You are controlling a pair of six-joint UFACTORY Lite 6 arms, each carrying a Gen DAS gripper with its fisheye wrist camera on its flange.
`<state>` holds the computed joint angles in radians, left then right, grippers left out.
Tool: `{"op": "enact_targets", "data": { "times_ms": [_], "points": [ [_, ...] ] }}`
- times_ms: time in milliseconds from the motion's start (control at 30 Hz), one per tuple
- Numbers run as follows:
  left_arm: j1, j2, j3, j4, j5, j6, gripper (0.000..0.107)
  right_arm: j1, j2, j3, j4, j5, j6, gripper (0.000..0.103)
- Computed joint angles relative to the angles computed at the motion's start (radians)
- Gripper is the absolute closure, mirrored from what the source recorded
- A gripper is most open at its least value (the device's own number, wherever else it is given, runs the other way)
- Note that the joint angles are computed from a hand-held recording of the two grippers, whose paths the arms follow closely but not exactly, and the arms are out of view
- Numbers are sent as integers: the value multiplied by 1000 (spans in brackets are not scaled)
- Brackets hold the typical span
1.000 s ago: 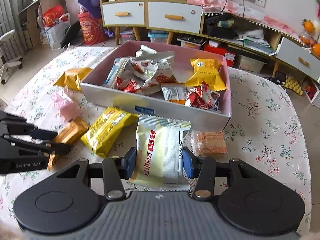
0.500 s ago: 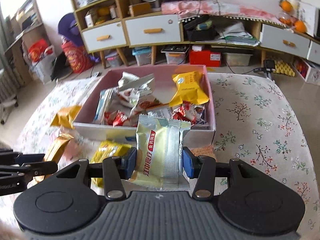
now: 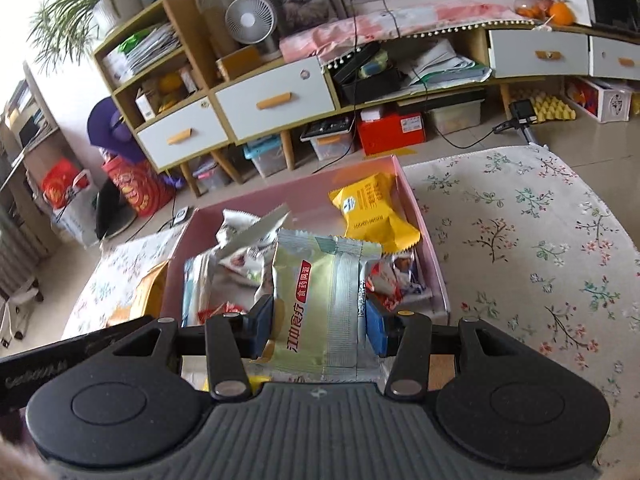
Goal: Organize snacks
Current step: 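Lift and carry both held packets over the pink box with both tools, then open both tools to drop the gold and white packets into the box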
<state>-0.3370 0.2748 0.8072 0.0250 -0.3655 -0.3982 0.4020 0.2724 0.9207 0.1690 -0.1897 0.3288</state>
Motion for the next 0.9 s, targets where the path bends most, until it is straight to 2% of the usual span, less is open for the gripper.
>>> {"op": "enact_targets", "data": {
  "times_ms": [233,400,500,600,667,733,900],
  "points": [
    [-17,154,125,-163,-30,110,78,-28,84,63,-123,-33,163,59],
    [-19,212,155,-191,-77,122,78,-26,109,79,-138,-41,184,59],
    [-15,218,149,-176,-101,93,76,-30,100,67,-215,-50,260,56],
    [-15,200,141,-161,-81,80,62,-41,80,51,-295,-58,344,46],
    [-21,181,126,-170,-80,107,45,-45,62,38,-287,-59,332,44],
    [-29,155,109,-178,-67,142,35,-51,47,29,-304,-60,351,40],
    [-49,87,54,-196,-38,206,20,-66,21,19,-355,-40,386,30]
  ]
}}
